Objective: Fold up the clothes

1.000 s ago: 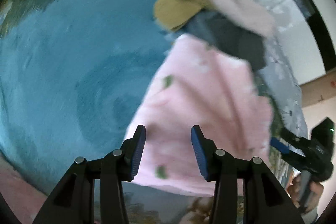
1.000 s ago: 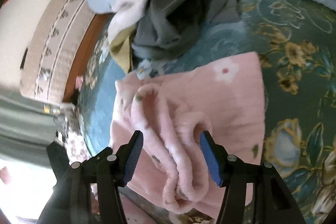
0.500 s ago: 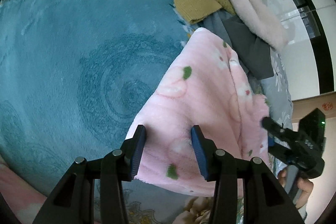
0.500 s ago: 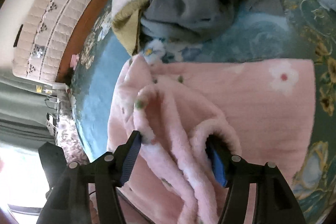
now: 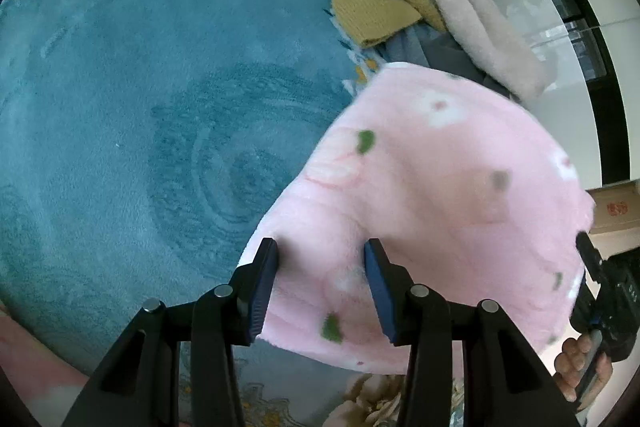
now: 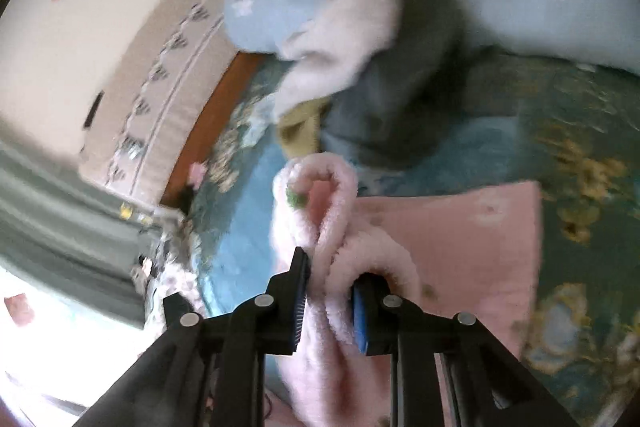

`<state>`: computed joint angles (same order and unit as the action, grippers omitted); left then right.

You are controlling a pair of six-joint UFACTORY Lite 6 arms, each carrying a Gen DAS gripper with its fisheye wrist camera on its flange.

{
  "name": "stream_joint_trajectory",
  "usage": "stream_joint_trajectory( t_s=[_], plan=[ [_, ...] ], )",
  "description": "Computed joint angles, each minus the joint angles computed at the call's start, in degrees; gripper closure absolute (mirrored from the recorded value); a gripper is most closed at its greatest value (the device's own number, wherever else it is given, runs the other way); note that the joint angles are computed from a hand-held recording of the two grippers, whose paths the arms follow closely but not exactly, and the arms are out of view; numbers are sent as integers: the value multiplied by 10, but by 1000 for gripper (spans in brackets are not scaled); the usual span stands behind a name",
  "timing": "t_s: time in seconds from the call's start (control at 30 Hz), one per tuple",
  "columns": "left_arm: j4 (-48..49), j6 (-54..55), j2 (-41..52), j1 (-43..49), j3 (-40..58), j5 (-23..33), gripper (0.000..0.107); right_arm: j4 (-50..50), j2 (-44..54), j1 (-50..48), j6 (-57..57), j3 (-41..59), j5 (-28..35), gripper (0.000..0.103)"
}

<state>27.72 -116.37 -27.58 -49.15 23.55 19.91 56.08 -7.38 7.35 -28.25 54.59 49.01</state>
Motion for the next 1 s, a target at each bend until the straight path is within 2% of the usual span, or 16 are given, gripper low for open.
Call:
stream_joint_trajectory(
  t_s=[0.13, 0.27, 0.4, 0.47, 0.57, 0.67, 0.77, 0.83, 0.9, 1.0],
  plan=[
    [-2, 12, 7, -5, 10, 1, 61, -72, 51, -37, 47, -55, -46, 82],
    [16, -21, -20, -19, 9, 34, 61, -5, 89, -61, 10, -108, -72, 82],
    [47, -39, -35, -32, 32, 77, 61, -45, 55, -62, 23, -83, -43, 82],
    [67, -33, -23, -36, 60, 88, 61, -28, 29, -80, 6, -80, -13, 82],
    [96, -22, 11, -30, 90, 50, 61, -50, 21, -97, 1, -93, -10, 82],
    [54, 50, 80, -19, 120, -4, 61, -58, 57, -98, 6, -121, -41, 82],
    [-73, 171, 122, -1, 115, -43, 61, -18, 70, -101, -28, -145, -60, 82],
    [-173, 262, 142, 13, 105, -66, 61, -33, 74, -98, -19, -133, -53, 81],
    [-201, 279, 132, 25, 82, -95, 61, -48, 78, -99, -4, -119, -40, 80],
    [-245, 332, 152, 27, 93, -94, 61, -89, 74, -89, 50, -95, -22, 74]
  ],
)
